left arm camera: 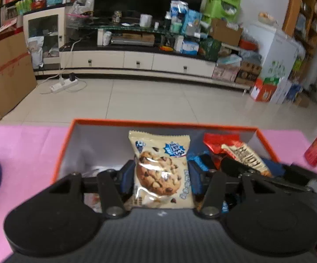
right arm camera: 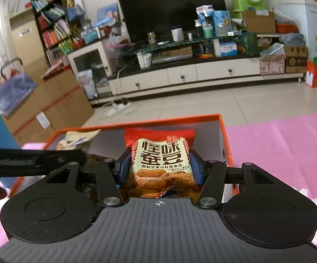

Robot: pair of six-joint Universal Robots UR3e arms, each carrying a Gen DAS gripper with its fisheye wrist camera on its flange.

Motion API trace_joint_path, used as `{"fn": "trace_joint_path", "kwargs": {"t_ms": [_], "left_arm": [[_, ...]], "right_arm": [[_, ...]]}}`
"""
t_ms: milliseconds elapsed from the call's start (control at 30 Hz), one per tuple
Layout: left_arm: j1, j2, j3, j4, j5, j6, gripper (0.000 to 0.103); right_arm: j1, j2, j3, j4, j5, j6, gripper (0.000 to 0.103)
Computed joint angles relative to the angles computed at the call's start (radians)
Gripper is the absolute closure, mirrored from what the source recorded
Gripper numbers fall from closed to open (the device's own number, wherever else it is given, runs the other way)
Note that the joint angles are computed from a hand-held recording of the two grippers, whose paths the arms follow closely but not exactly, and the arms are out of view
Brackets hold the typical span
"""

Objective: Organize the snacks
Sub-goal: 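Carry both packets into the orange box and open both tools, then move both tools back toward the remaining snack packets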

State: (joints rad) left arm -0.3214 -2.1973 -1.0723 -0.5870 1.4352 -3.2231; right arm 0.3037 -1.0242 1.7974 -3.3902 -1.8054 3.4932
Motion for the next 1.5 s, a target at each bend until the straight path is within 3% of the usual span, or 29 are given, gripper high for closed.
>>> {"fn": "trace_joint_path", "kwargs": {"t_ms": [100,167,233,267,333,433,633,800,900,1000,1033,1167,1300,1433,1500], "left_arm": [[0.005,-0.021,-0.013,0.044,-0.001,-0.006,0.049],[0.027,0.011,-0.065,0.078,-0.030,-0.020,0.045],[0.045,0.058,-0.131,0.119,-0.048,-0.026,0.040],[0.048,0.087,-0.166,0.138,-0.040,-0.026,0.039],[0.054,0.141,-0.227,0.163,-0.026,-0.012,0.038],[0.078,0.259,-0.359,0.198,-0.035,0.002,0.037],[0.177,0.577,-0.740,0.248,-0.103,0.047,0.031],[0.294,0.816,-1.009,0.154,-0.185,0.136,0.029],[0.341,0.919,-1.147,0.125,-0.169,0.200,0.029],[0.396,0.981,-1.260,0.137,-0.187,0.223,0.029],[0.408,0.979,-1.264,0.126,-0.192,0.227,0.029],[0.380,0.916,-1.236,0.195,-0.151,0.207,0.029],[0.316,0.850,-1.176,0.231,-0.167,0.211,0.029],[0.159,0.632,-0.985,0.287,-0.133,0.153,0.029],[0.079,0.492,-0.846,0.267,-0.074,0.126,0.029]], "right_arm": [[0.028,0.042,-0.079,0.065,-0.070,-0.053,0.063],[0.018,0.036,-0.074,0.056,-0.052,-0.048,0.061],[0.002,0.017,-0.058,0.051,-0.021,-0.029,0.043],[-0.002,0.004,-0.048,0.049,-0.017,-0.011,0.038],[-0.005,-0.026,-0.012,0.021,-0.005,0.011,0.017],[0.017,-0.078,0.043,-0.038,-0.022,0.030,0.015],[0.116,-0.212,0.125,-0.007,-0.110,0.009,0.010],[0.234,-0.337,0.342,-0.037,-0.194,0.082,0.009],[0.262,-0.387,0.531,-0.113,-0.151,0.227,0.009],[0.208,-0.410,0.630,-0.135,0.010,0.295,0.012],[0.203,-0.397,0.638,-0.143,0.025,0.274,0.012],[0.271,-0.344,0.566,-0.062,-0.081,0.206,0.013],[0.231,-0.352,0.557,-0.073,-0.047,0.200,0.012],[0.158,-0.365,0.584,-0.056,-0.012,0.239,0.013],[0.112,-0.389,0.636,-0.083,0.027,0.262,0.013]]}}
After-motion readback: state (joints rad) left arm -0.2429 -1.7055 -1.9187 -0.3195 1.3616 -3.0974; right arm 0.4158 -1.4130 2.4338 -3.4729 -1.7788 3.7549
